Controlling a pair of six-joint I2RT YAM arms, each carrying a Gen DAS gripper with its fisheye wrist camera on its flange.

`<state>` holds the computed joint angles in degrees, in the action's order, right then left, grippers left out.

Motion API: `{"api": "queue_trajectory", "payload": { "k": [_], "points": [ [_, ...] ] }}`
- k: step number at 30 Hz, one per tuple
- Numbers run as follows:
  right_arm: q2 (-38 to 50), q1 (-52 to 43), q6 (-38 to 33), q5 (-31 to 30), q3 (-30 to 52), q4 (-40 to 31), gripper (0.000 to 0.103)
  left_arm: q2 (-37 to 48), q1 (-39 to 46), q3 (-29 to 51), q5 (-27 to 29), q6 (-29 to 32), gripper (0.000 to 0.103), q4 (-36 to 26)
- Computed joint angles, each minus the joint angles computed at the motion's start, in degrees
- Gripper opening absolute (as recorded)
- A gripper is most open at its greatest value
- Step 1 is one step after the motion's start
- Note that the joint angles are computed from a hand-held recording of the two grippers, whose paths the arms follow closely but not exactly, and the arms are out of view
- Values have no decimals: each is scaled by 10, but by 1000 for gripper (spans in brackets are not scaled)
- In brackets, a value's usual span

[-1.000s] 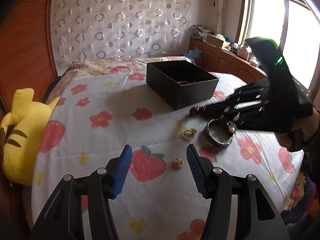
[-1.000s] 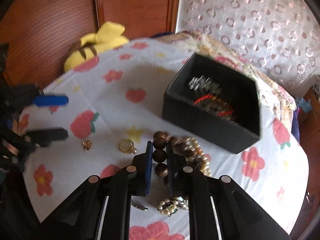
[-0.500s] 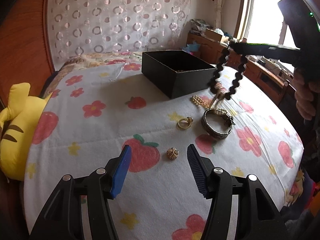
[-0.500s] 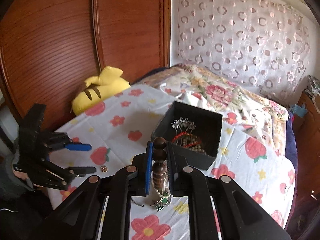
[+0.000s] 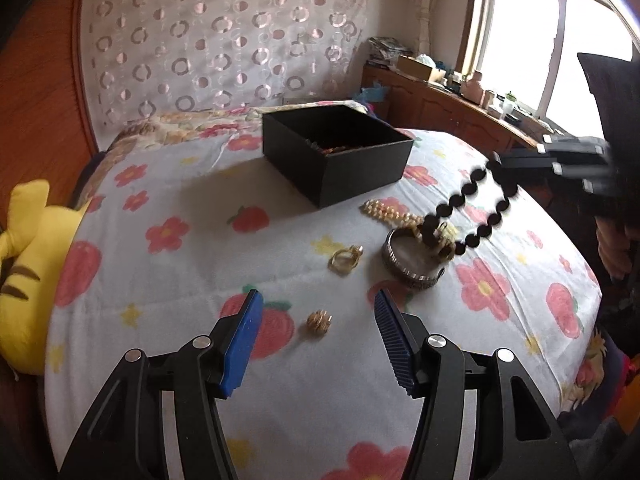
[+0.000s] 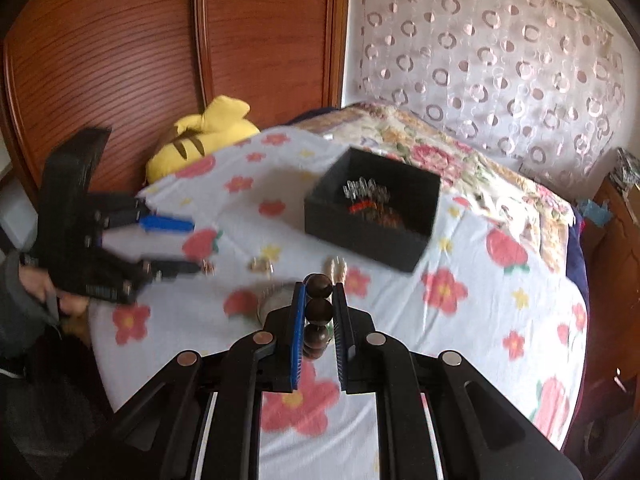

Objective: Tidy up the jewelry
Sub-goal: 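Grasp the brown bead necklace with the right gripper and lift it, then grasp the pearl strand with the left gripper while the right gripper holds the brown beads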

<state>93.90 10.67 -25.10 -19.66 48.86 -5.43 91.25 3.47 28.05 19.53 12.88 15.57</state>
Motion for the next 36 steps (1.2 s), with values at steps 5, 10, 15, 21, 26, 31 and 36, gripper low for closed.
{"api": "queue_trajectory", "payload": {
  "k": [5, 10, 15, 21, 26, 31, 36],
  "points": [
    [-20, -29, -16, 4, -41, 20, 15, 38, -40, 75, 4, -3, 47, -47],
    [-27, -61, -22, -9, -52, 27, 15, 101, -85, 172, 0, -10, 40, -109],
    [-21, -75, -26, -15, -64, 45, 15, 155, -120, 244, -22, -26, 35, -148],
    [-17, -83, -25, -26, -71, 56, 15, 217, -144, 315, -54, -45, 28, -179],
    [-15, -84, -23, -28, -74, 62, 15, 247, -162, 345, -87, -39, 24, -189],
    [-17, -87, -17, -35, -76, 66, 15, 235, -177, 323, -116, -6, 4, -172],
    [-29, -98, -22, -42, -78, 53, 15, 199, -182, 291, -147, -12, 3, -140]
  ]
}}
